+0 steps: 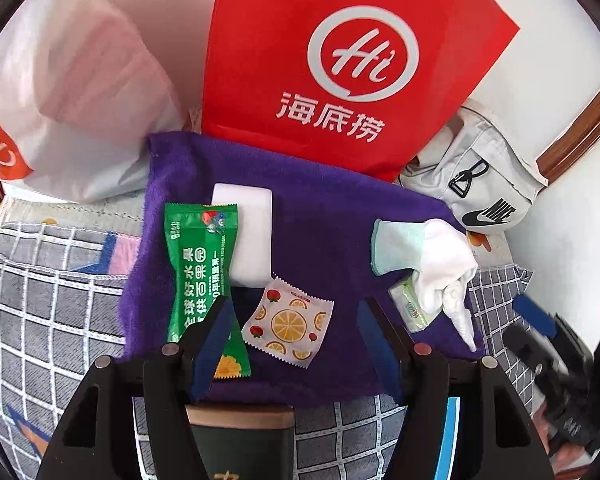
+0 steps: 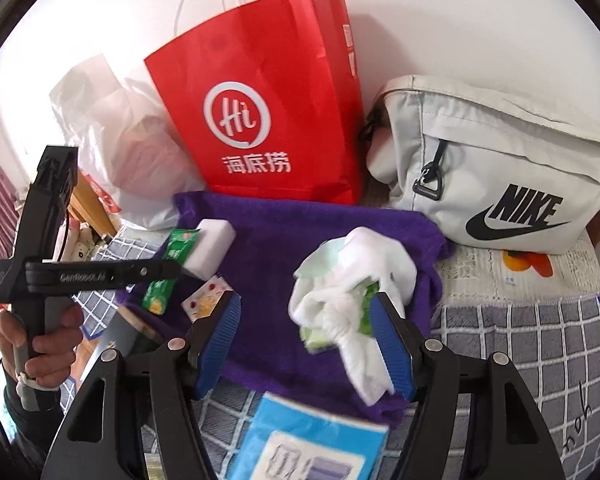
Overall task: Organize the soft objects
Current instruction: 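Withdraw both tools toward the black strap and white mesh bag on the bed, then grasp the black strap with the right tool while the left grasps the white mesh bag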
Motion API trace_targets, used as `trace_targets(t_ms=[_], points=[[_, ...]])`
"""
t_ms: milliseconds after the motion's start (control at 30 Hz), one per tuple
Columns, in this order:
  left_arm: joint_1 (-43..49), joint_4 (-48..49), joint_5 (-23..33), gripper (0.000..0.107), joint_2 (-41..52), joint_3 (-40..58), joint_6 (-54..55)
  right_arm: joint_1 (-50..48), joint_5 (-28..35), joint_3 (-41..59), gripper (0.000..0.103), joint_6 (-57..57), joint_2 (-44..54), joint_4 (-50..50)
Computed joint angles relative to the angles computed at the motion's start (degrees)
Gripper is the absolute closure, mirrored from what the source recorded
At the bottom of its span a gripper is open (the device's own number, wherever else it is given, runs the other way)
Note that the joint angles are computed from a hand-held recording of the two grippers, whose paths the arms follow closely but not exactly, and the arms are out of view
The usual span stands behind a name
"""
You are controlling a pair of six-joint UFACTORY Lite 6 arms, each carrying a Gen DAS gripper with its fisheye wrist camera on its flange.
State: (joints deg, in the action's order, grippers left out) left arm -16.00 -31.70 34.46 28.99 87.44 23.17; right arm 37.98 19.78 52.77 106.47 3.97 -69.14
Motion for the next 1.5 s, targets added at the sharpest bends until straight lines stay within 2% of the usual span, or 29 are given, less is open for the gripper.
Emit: trace_targets(t_ms=[133, 233, 333, 367, 400, 467, 667, 733, 800, 1000, 1167, 1233, 1367, 1467, 1500], points=[[-0.4, 0.9, -0.4, 0.044, -5.2, -3.6, -0.4, 7.6, 6.3, -1.2, 0.037, 2.6, -1.3, 2.4], [-1.6, 4.2, -3.4, 0.044, -11.9, -9.7, -2.8, 15.3, 11.0, -2.8, 0.037, 5.7, -2.9, 4.4], [-1.5, 4.4, -2.3, 0.044, -19.7, -16.7, -2.5, 25.5, 20.1, -2.8, 0.039, 8.5, -3.8, 6.9], [-1.2, 4.0, -2.2, 0.044, -22.6, -19.3, -1.7, 27.5, 21.7, -2.8, 0.046, 9.5, -4.0, 6.9], [-1.1, 4.2, -2.4, 0.044, -25.2, -21.7, -1.7, 30.2, 23.7, -2.8, 0.058, 11.2, -4.2, 6.7], [-0.9, 6.1, -2.9, 0.044, -31.3, -27.2, -2.9, 34.6, 25.0, -2.6, 0.070, 14.1, -4.2, 7.0], [3.6, 3.9, -0.6, 0.044, -49.5, -44.3, 2.5, 45.9, 28.2, 2.3, 0.072, 21.6, 3.4, 8.1], [5.6, 4.6, -0.1, 0.044, -55.3, -49.7, 3.3, 48.6, 28.1, 3.8, 0.073, 24.2, 6.9, 8.3], [9.0, 3.8, 1.0, 0.044, -60.7, -54.9, 6.3, 49.7, 25.3, 4.6, 0.084, 27.5, 10.6, 8.1], [26.3, -3.6, 10.0, 0.044, -71.4, -66.2, 24.7, 48.2, 18.8, 6.1, 0.084, 32.8, 18.8, 6.4], [43.7, -7.6, 18.2, 0.044, -75.4, -71.8, 39.9, 47.0, 14.5, 6.3, 0.083, 36.7, 21.0, 3.2], [48.5, -8.0, 20.4, 0.044, -75.6, -73.2, 44.0, 46.2, 14.3, 8.1, 0.083, 33.5, 22.7, 5.3], [53.0, -8.8, 23.7, 0.044, -75.5, -74.6, 48.5, 44.6, 12.9, 8.8, 0.075, 31.6, 23.8, 5.9], [55.4, -9.1, 26.3, 0.044, -76.1, -75.0, 50.0, 43.2, 11.3, 7.5, 0.074, 34.5, 23.4, 2.2], [56.1, -8.9, 27.2, 0.044, -76.5, -75.2, 50.4, 43.1, 11.2, 7.4, 0.078, 34.4, 23.4, 1.9]])
